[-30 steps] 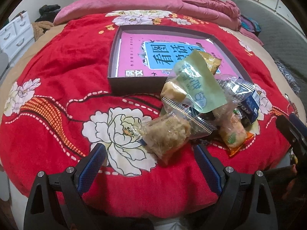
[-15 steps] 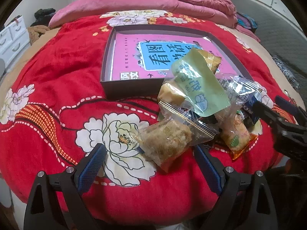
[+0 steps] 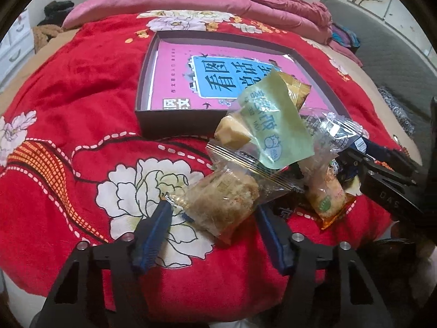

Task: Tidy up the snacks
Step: 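Grasp the blue biscuit packet with the right gripper while the left grasps the brown snack bag, then carry the blue packet with the right gripper while the left carries the brown snack bag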

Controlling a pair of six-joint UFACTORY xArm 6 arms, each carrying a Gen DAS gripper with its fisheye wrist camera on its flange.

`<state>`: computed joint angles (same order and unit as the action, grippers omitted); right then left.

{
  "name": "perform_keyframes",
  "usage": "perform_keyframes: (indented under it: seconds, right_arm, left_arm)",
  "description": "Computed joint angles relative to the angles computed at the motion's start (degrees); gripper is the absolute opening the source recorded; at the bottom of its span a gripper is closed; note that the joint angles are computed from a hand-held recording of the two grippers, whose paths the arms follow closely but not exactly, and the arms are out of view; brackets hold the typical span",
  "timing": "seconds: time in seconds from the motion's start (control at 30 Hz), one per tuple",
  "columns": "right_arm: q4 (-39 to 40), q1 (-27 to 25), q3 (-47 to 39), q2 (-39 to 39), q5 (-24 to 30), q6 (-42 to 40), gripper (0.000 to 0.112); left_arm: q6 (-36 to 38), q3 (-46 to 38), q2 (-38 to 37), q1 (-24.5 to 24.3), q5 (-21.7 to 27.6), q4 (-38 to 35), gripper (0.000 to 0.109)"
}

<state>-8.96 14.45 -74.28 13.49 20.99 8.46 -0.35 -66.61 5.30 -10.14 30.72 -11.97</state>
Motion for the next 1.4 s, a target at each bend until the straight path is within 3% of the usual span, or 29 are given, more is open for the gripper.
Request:
perform_keyframes:
  seconds: [0.1,0.2,0.27,0.63,1.13,1.4]
  right_arm:
    - [6.28,-0.37,0.89,-0.55,-1.32,-3.85,0.053]
    - [7.79,-0.76,1.74,-1.29,-2.14,-4.06,0.053]
    - [9.14,-1.01,2.17,-1.72,-2.69,-4.46,0.053]
    - [17.84,-1.13,4.17,-3.63,-4.43,-9.31,0.053]
    - [18.35,-0.81,4.28,-3.86,-4.77,-9.11,0.053]
    - [19.07,-1.03,5.01,-4.36,-6.17,-8.83,0.053]
  left_arm:
    - [1.44,-0.29,0.14,0.15,0.18,-2.20,0.060]
    - [2.81,-0.24,0.02,0.46,0.28,-4.37,0.057]
    - [4.34,-0.27,-0.07,0.71,0.56,-6.77,0.049]
    - [10.76,0.17,-0.67,2.40,1.87,-17.43,0.046]
    - [7.57,2.86,-2.61,3.08,-1.48,-12.32,0.044]
    - [7.49,4.83,-4.58,4.20,-4.58,-14.33,0.044]
